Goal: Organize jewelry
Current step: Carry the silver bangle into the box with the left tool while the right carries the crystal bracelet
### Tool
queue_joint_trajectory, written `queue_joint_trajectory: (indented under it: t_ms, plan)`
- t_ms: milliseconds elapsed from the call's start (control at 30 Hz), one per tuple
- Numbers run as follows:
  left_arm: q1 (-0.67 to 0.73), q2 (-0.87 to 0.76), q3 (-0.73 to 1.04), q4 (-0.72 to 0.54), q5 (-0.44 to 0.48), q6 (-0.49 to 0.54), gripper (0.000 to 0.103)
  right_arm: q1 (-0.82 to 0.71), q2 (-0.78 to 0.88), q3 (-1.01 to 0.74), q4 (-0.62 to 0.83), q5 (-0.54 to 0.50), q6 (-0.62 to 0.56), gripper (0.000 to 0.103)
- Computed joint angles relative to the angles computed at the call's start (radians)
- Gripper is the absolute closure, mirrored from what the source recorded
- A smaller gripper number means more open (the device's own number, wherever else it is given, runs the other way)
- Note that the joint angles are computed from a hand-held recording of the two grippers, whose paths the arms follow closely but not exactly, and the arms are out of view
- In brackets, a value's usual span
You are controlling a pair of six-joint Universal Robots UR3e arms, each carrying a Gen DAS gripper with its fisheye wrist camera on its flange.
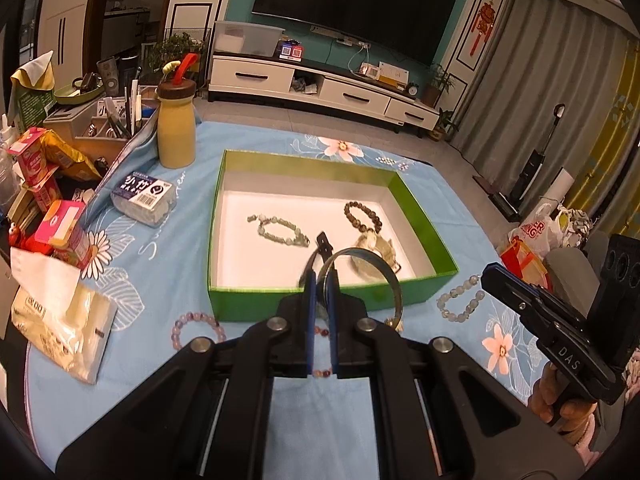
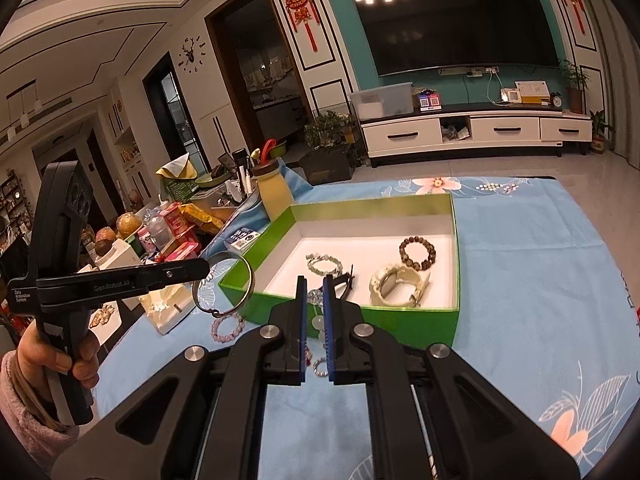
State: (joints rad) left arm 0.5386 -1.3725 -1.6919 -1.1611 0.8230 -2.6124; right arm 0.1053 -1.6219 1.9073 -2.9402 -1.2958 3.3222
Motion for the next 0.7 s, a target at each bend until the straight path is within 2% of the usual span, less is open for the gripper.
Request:
queue_joint_trajectory:
  t_ms: [333, 700]
  plan:
    - [-0.091, -0.203, 0.158, 0.131, 0.054, -0.104, 0.098, -0.037, 0.13, -0.2, 0.059, 0.012, -0.005, 0.096]
    - [-0.222, -0.504, 0.461, 0.155, 0.191, -0.193, 0.098, -0.081, 0.398, -0.57, 0.277, 0.125, 0.036, 0.096]
